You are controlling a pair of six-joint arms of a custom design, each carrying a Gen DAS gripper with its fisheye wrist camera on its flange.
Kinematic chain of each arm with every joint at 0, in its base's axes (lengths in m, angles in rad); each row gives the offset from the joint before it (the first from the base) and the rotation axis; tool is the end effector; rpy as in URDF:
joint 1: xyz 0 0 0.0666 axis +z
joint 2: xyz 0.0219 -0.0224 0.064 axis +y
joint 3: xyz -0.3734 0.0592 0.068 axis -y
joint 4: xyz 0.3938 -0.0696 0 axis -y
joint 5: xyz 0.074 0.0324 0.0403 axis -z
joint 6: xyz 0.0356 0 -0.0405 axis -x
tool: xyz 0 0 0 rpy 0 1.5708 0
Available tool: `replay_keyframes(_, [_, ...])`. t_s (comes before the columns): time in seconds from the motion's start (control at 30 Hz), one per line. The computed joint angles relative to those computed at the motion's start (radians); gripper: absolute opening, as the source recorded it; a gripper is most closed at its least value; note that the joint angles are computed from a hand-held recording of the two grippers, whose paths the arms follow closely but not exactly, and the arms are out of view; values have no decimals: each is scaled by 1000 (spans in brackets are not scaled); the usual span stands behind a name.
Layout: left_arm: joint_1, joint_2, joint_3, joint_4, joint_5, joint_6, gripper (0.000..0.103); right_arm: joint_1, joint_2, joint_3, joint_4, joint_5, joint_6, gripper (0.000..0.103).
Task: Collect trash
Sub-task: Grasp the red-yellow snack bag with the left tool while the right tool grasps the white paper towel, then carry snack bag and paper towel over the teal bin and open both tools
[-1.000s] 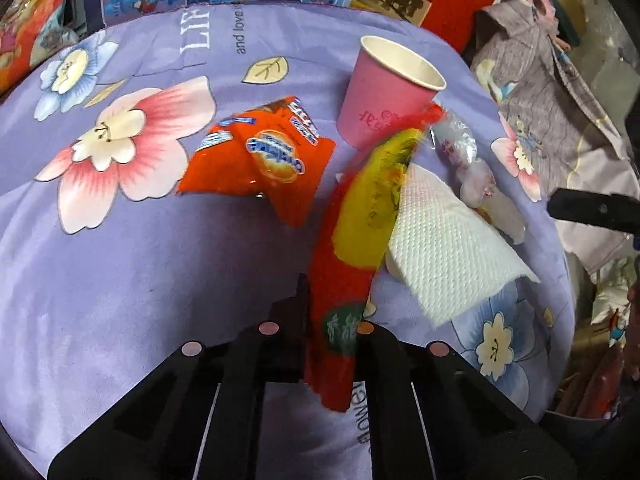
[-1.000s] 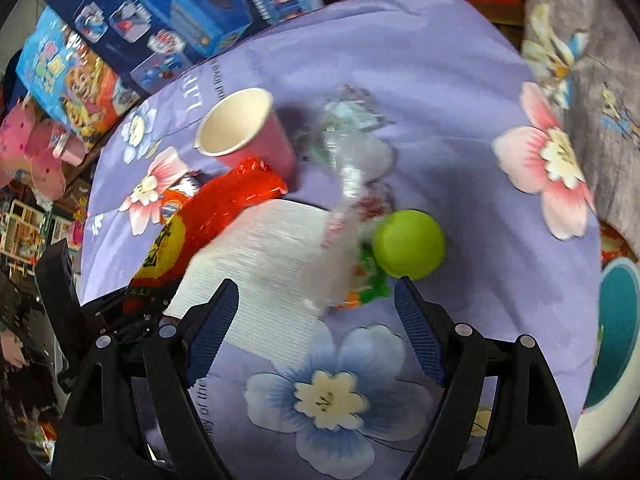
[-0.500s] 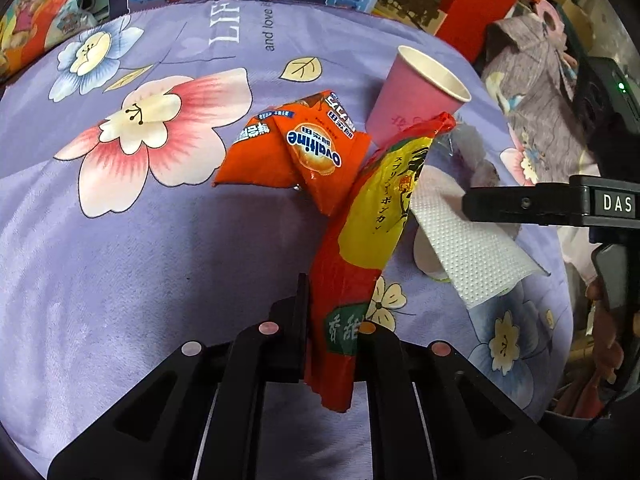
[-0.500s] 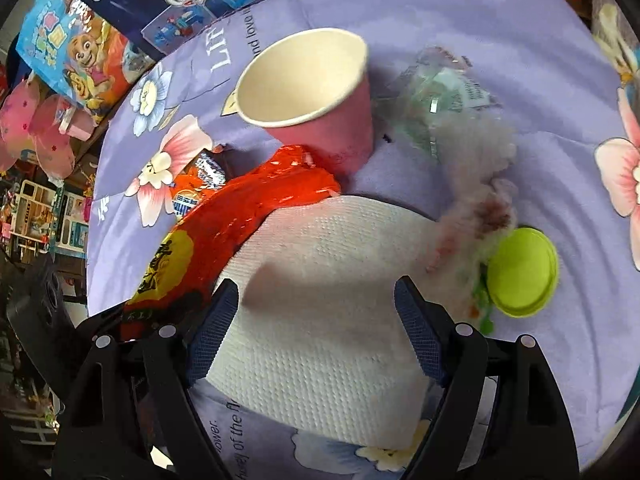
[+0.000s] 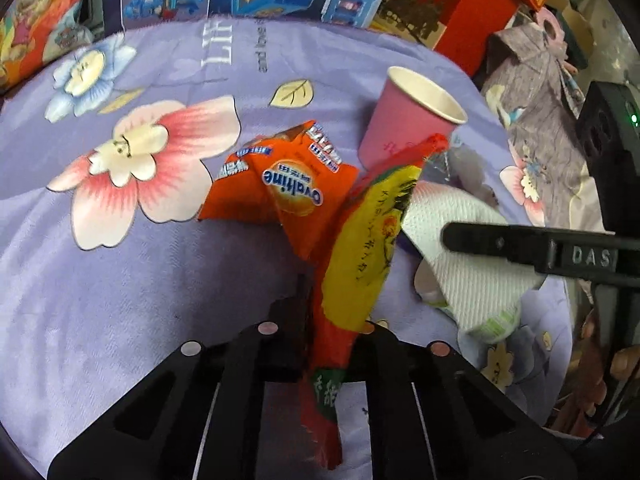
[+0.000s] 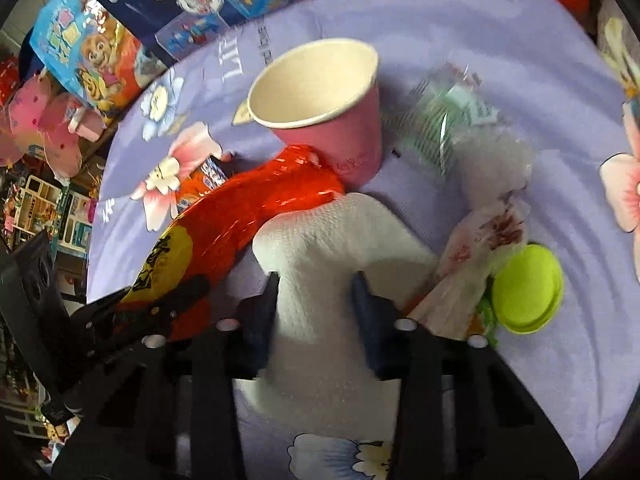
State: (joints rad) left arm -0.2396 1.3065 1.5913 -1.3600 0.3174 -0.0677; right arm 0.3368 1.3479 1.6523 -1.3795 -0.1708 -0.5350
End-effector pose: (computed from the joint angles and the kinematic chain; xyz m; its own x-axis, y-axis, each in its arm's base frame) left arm 0.4043 -0.1106 0.5245 -0.8276 0.2683 -0.4930 0.4266 0.8715 -0.2417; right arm 0.4069 0.1485 0.5318 -0.9191 0.2105 -0.3330 0.0775 0.9253 0.3711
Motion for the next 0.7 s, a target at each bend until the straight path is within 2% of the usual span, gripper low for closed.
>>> replay_keyframes(0.03, [-1,-5,4,0,-1,4,6,0,-4,3,2,2,-1,19])
replay_keyframes(0.13, [1,-27,14,-3,0,8,6,-4,-36,-2,15,6,-4,13])
replay_keyframes(0.47, [-61,-87,43,-28,-5,23,5,-36,-177,-35,46,37,-35,10])
replay_keyframes(0.7, [-181,-100,99,-42,-21,40,5,-133,-320,-120,53,25,-59,10])
